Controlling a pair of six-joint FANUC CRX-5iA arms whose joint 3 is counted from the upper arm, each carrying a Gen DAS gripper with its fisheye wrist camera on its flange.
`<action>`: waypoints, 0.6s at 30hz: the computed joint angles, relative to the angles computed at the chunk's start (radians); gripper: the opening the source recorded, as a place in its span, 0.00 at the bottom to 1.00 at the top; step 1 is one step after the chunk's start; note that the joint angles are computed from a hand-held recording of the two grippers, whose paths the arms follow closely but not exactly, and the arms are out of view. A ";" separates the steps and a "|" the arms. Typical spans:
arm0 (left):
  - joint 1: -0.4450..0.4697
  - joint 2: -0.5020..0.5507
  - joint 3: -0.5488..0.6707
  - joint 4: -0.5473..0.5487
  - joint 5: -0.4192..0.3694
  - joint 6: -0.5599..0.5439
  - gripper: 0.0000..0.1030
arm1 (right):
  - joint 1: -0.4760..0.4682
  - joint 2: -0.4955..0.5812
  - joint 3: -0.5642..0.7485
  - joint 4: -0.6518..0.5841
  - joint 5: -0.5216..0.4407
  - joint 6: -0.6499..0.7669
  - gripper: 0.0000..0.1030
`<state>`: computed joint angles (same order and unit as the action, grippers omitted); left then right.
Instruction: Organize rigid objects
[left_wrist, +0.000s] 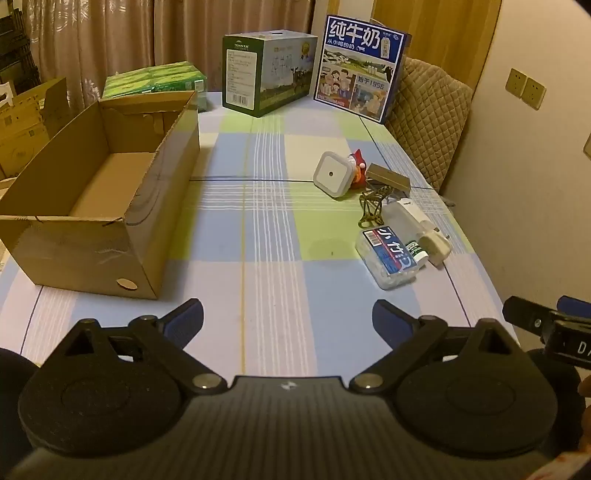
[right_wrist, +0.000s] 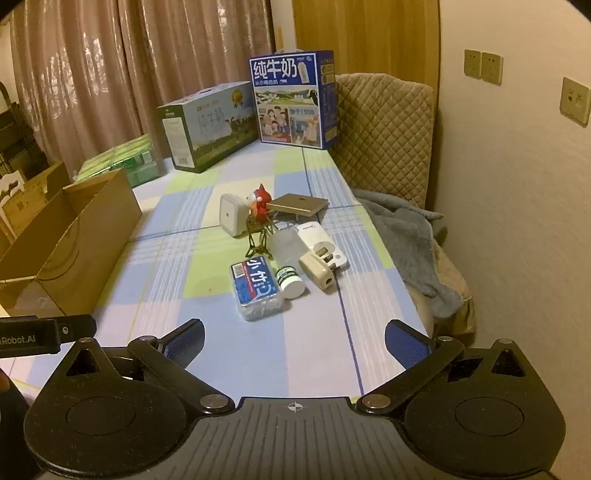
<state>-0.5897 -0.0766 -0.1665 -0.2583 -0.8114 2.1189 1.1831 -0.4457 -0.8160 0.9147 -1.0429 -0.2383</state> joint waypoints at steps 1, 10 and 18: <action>0.001 0.002 0.001 0.003 0.002 -0.007 0.94 | 0.000 0.000 0.000 0.001 0.001 0.000 0.98; 0.010 -0.011 -0.026 -0.009 0.032 0.023 0.94 | -0.009 0.013 0.006 -0.001 0.015 0.006 0.98; -0.019 0.000 -0.001 -0.044 0.010 0.054 0.94 | 0.001 0.000 -0.002 0.008 0.001 -0.005 0.98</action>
